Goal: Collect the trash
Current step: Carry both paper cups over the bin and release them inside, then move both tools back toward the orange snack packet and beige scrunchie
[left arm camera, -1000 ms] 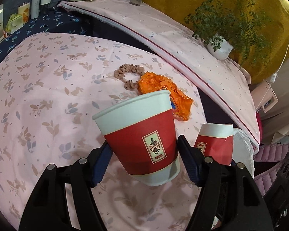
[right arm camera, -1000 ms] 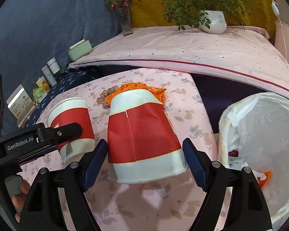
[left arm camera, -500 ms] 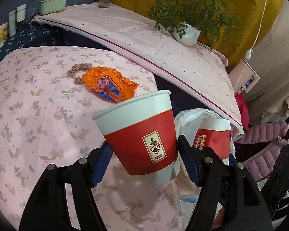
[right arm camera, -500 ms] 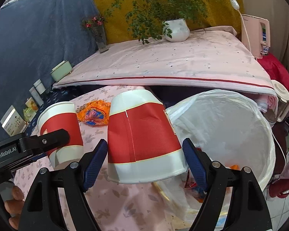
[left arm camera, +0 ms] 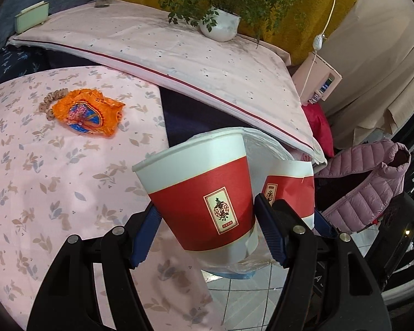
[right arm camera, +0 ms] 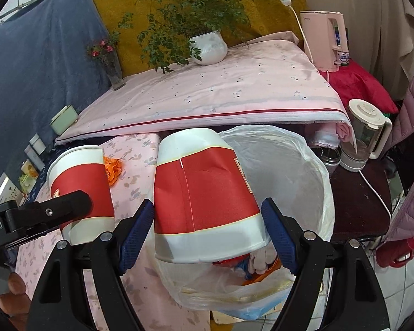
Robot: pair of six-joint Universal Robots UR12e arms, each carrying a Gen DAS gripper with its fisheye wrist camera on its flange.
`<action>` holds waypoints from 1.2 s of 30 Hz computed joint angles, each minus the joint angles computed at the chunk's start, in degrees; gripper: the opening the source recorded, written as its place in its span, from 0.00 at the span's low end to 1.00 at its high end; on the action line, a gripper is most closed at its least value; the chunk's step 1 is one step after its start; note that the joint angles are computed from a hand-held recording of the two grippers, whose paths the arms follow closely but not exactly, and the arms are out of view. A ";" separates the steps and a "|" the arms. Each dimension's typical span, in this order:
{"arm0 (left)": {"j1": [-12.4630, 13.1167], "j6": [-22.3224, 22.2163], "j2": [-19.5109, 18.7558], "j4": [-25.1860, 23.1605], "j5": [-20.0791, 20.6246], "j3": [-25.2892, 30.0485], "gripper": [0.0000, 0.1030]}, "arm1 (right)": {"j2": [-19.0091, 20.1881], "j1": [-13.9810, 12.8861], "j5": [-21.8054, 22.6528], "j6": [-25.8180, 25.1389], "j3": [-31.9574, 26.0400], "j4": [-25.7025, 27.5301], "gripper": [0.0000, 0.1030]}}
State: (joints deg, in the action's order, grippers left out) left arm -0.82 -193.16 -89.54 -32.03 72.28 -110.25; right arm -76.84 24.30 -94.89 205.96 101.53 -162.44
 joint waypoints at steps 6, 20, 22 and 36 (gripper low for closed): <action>-1.30 -0.49 -1.30 0.25 -1.41 1.27 0.66 | -0.74 -0.81 0.10 0.58 1.24 -0.38 0.74; -2.35 0.28 -0.75 1.06 9.43 0.44 0.69 | -0.33 -1.06 0.75 0.17 0.90 -0.60 0.76; -2.02 -0.02 -0.62 1.14 10.34 0.16 0.69 | -0.22 -0.97 0.78 0.05 0.74 -0.56 0.77; -1.41 0.86 0.00 2.87 15.92 -1.63 0.69 | 0.15 -0.47 -0.10 0.70 -0.02 0.02 0.79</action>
State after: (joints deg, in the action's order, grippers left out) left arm -2.23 -192.30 -89.54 -29.15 88.20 -111.87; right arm -76.69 23.83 -94.99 206.66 101.50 -162.42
